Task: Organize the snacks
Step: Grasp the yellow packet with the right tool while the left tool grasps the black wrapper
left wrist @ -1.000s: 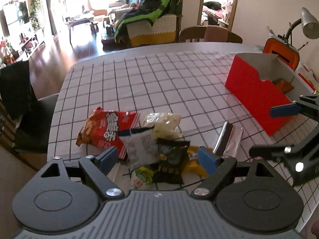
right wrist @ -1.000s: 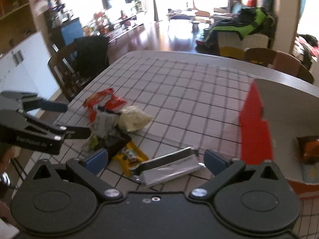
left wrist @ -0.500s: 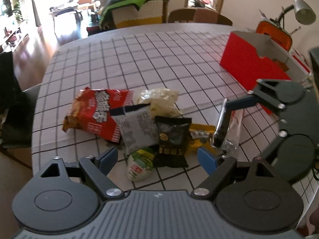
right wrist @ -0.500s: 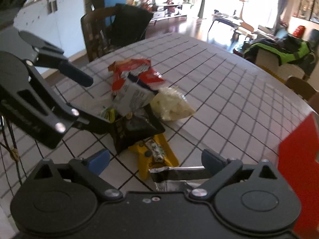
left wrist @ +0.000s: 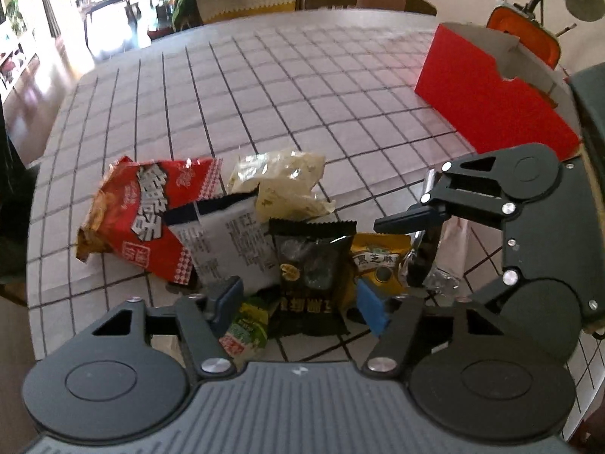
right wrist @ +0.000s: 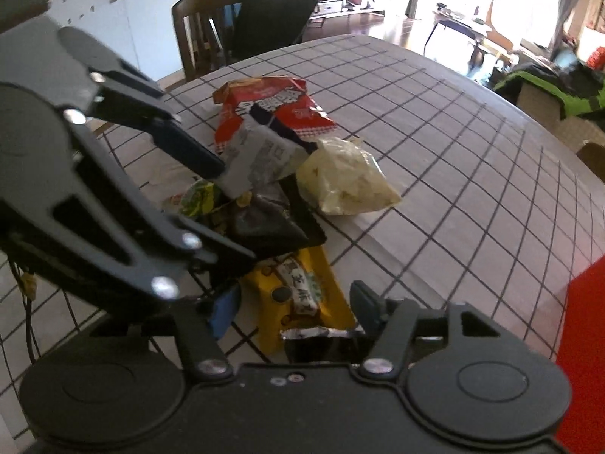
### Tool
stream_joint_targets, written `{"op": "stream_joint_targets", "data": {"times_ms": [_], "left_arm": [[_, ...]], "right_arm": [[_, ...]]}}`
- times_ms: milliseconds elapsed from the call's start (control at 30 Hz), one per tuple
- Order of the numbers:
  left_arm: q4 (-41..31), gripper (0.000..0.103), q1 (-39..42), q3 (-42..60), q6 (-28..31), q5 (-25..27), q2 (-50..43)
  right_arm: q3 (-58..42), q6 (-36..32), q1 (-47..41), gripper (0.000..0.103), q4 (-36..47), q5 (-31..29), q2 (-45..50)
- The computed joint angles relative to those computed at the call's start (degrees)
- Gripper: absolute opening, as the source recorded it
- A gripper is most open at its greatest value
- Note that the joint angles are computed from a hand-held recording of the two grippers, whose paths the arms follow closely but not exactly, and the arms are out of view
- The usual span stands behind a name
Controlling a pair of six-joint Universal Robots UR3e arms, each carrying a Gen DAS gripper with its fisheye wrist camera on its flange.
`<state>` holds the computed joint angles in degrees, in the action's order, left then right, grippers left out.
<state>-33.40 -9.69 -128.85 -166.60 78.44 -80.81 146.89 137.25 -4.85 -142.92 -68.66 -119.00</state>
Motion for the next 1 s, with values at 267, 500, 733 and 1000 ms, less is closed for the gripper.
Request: {"op": "stream_joint_targets", "data": {"times_ms": [267, 500, 733, 1000], "left_arm": [[-0.99, 0.036, 1.02, 1.33, 1.05, -2.35, -2.18], [-0.59, 0.031, 1.67, 0.41, 0.07, -2.54, -1.4], [-1.83, 0.03, 3.28, -1.34, -0.99, -3.89, 1.93], [-4.75, 0.029, 4.84, -3.27, -2.52, -5.04, 7.48]], "right_arm": [[-0.36, -1.09, -1.87, 0.056, 1.73, 2.3, 0.13], [0.05, -2.21, -3.48, 0.047, 4.41, 3.09, -2.58], [0.89, -0.74, -4.36, 0.037, 5.78, 3.7, -5.68], [1.33, 1.3, -7.36, 0.036, 12.85, 6.44, -15.08]]}}
